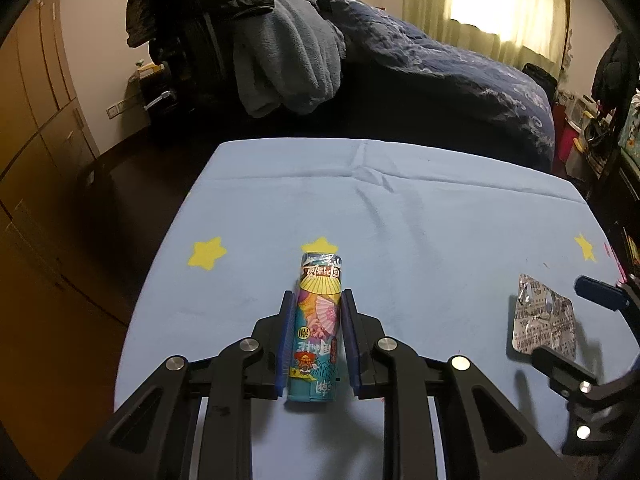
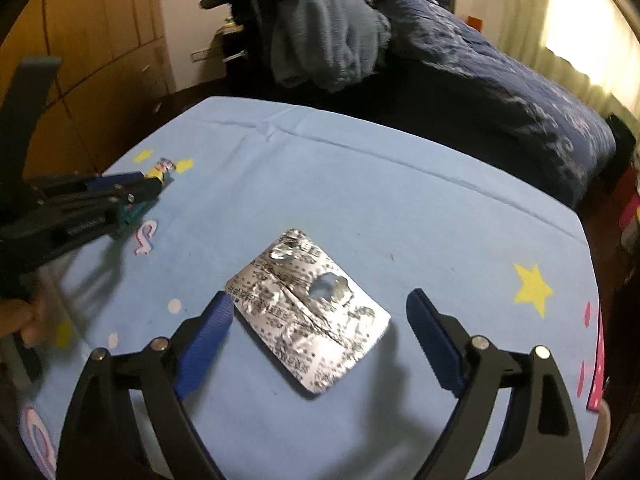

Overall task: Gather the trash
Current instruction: 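Grasp the colourful tube with the left tool while the right tool grasps the foil blister pack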

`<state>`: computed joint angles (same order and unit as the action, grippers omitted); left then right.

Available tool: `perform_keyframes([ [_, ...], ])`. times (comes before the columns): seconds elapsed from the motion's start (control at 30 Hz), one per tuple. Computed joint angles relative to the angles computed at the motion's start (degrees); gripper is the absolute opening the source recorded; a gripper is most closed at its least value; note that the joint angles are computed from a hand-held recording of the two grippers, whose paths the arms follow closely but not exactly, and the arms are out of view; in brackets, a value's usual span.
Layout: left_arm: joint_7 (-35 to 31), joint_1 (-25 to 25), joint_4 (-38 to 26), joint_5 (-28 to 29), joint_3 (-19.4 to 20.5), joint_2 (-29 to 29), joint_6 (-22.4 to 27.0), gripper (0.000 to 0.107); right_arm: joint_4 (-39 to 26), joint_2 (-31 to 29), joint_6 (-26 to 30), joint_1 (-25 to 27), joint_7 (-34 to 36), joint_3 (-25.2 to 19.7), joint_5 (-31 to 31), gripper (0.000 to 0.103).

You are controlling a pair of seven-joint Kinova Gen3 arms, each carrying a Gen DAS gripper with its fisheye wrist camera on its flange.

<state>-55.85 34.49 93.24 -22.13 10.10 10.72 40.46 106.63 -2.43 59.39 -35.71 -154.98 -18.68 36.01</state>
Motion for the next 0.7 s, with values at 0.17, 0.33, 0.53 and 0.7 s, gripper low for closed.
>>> perform_keyframes([
  [0.17,-0.55,-0.69,0.90,1.06,0.23,-1.03,-0.60,0.023,0.13,0.29,-3.15,1.68,4.66,2.27,-4.22,0.092],
  [0.33,-0.88,-1.09,1.62,1.86,0.61,-1.62,-1.05,0.023,1.10,-0.72,-4.40,3.05,5.58,1.92,-5.32,0.094],
  [0.53,-1.49,-1.60,1.98,3.05,0.99,-2.07,-1.15,0.023,1.53,-0.99,-3.83,2.69,3.29,0.49,-3.99,0.083],
  [0.7,-1.13,-1.48,2.37,3.18,1.26,-2.56,-1.12,0.023,1.27,-1.32,-1.84,1.99,1.09,-0.41,-3.34,0.065],
])
